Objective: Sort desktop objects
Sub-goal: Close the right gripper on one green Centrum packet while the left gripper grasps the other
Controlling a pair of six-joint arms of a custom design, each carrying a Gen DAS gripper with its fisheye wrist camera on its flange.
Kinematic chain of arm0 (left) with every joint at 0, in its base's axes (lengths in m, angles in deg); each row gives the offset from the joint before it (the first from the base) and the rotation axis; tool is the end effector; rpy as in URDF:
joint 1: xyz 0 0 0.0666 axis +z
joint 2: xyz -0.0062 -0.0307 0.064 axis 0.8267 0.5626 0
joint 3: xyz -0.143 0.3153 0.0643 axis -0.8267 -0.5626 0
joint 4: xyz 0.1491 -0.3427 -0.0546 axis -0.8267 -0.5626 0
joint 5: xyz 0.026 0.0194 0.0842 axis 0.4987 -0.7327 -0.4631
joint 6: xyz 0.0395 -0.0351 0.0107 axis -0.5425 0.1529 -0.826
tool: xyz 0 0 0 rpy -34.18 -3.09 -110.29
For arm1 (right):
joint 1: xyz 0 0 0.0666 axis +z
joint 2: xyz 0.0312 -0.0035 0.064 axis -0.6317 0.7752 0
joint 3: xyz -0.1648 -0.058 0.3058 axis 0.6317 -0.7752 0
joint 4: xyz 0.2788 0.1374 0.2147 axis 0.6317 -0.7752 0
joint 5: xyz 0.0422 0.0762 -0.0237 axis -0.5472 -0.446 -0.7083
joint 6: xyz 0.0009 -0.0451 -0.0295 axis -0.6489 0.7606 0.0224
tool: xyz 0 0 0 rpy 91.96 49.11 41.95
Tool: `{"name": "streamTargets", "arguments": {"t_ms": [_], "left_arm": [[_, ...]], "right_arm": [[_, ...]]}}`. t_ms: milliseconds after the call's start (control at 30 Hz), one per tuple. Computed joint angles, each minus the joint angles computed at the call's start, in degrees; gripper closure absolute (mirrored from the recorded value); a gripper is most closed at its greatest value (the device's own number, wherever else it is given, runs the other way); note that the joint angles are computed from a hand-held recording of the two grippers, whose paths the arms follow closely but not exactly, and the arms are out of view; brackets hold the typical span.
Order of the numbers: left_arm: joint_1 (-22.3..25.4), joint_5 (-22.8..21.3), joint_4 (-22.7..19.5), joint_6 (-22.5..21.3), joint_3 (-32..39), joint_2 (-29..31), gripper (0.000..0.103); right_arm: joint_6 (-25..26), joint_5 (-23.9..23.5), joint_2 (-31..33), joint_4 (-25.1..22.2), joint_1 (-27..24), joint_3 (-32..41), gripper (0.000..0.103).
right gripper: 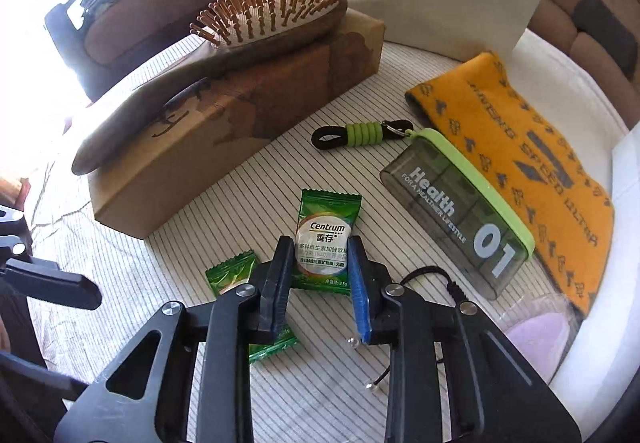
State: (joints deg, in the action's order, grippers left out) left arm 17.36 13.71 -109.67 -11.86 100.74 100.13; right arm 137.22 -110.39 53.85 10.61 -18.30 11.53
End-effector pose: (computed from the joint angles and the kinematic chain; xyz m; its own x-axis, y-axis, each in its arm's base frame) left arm 0.4633 -0.3618 0.3248 -0.7855 -0.3305 -0.5232 -0.0708 0.8879 -0.4545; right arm 0.5233 0.2135 0.2945 -0.2443 -0.8682 -0.4319 -0.9675 0.2484 0.0481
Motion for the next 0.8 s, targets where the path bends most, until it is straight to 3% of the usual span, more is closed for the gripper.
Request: {"name": "streamTargets", "arguments": {"t_ms": [200, 267, 400, 500, 633, 700, 800], "left_arm": [[-1.4, -4.6, -8.1, -3.6, 7.1, 5.0, 0.064], [-2.2, -7.5, -11.6, -6.5, 11.5, 8.1, 0.047], [-3.1, -11.2, -19.2, -10.9, 21.0, 14.9, 0.044], [-3.2, -13.3, -23.6, -11.4, 26.3, 18.6, 0.043], [-3.5, -17.1, -32.0, -10.9, 35.5, 24.9, 0.031], [-3.2, -16.1, -34.2, -10.6, 38.0, 26.9, 0.03], [-2.5, -13.3, -30.6, -8.8, 34.9, 25.0, 0.039]], "right_arm": [[-2.6, -6.3, -7.4, -0.7, -6.5, -3.8, 0.078], [-2.8, -8.3, -8.7, -2.9, -8.6, -3.4, 0.078], [-2.1, -11.0, -9.7, -7.1, -13.6, -3.2, 0.078], [-1.3, -13.6, -11.3, -9.6, -17.1, -4.6, 0.078], [0.4, -15.3, -12.4, -11.3, -20.2, -6.1, 0.078], [0.8, -15.6, -12.5, -11.2, -20.8, -6.6, 0.078], [1.8, -16.0, -12.5, -11.7, -21.9, -6.6, 0.078]]}}
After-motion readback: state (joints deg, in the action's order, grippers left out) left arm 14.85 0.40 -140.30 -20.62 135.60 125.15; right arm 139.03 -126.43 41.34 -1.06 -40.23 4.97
